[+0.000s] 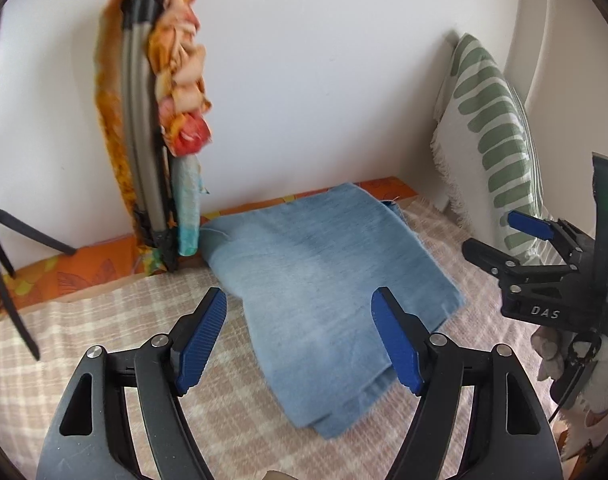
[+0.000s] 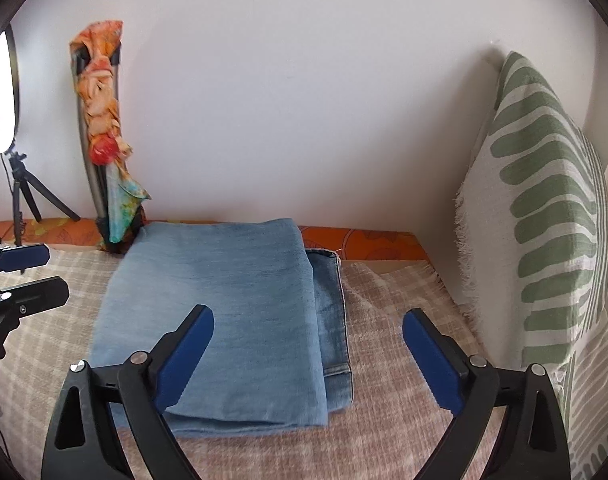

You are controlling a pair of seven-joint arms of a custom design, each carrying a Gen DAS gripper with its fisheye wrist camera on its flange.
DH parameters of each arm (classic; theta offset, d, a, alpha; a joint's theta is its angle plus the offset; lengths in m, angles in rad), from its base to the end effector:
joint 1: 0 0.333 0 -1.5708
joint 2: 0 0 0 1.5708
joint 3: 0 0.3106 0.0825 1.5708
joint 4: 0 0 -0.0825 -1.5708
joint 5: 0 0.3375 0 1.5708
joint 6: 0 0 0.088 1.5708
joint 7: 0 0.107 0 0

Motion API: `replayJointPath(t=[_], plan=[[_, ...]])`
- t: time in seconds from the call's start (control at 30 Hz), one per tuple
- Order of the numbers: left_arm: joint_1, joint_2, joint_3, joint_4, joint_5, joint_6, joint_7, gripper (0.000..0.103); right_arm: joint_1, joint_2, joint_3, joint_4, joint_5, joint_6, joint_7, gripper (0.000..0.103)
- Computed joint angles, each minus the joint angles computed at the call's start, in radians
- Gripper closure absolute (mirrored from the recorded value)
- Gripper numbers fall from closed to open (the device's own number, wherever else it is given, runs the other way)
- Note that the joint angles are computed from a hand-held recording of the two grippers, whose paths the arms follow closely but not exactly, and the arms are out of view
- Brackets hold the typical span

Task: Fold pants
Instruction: 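Open both tools and pull them back from the folded jeans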

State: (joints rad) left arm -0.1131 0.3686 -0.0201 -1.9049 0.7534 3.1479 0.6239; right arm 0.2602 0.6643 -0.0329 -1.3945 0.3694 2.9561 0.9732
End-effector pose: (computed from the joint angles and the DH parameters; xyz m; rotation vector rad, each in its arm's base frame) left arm 0.6095 -0.1414 0.4189 -1.8061 1.6957 -0.9469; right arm 0.7148 0.1480 0.4400 -2.0319 1.1905 -0.7750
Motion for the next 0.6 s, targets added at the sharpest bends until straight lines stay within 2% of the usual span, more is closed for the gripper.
replayJointPath(t=[0.17, 0.23, 0.33, 0.4, 0.43, 0.53, 0.6], plan=[[-0.136, -0.081, 0.167, -0.071, 0.173, 0.049, -0.200, 0.028, -0.051, -0.124, 0.077, -0.180, 0.073, 0.097, -0.080, 0.001], [-0.158, -0.109, 0.194, -0.089, 0.248, 0.058, -0.278, 0.028, -0.052, -0.174, 0.084, -0.254, 0.099, 0.138, -0.105, 0.001], [-0.156, -0.162, 0.199, -0.133, 0.340, 0.078, -0.363, 0.028, -0.049, -0.243, 0.091, -0.353, 0.131, 0.193, -0.133, 0.000], [-0.209, -0.201, 0.259, -0.140, 0.533, 0.070, -0.544, 0.028, -0.053, -0.295, 0.105, -0.422, 0.153, 0.223, -0.156, 0.000], [-0.216, -0.223, 0.266, -0.147, 0.613, 0.061, -0.616, 0.028, -0.062, -0.316, 0.121, -0.449, 0.167, 0.235, -0.171, 0.000], [-0.203, -0.285, 0.241, -0.188, 0.736, 0.029, -0.733, 0.023, -0.070, -0.381, 0.147, -0.531, 0.203, 0.266, -0.200, 0.000], [-0.189, -0.339, 0.216, -0.229, 0.828, 0.005, -0.821, 0.022, -0.134, -0.430, 0.235, -0.587, 0.265, 0.288, -0.257, 0.000]])
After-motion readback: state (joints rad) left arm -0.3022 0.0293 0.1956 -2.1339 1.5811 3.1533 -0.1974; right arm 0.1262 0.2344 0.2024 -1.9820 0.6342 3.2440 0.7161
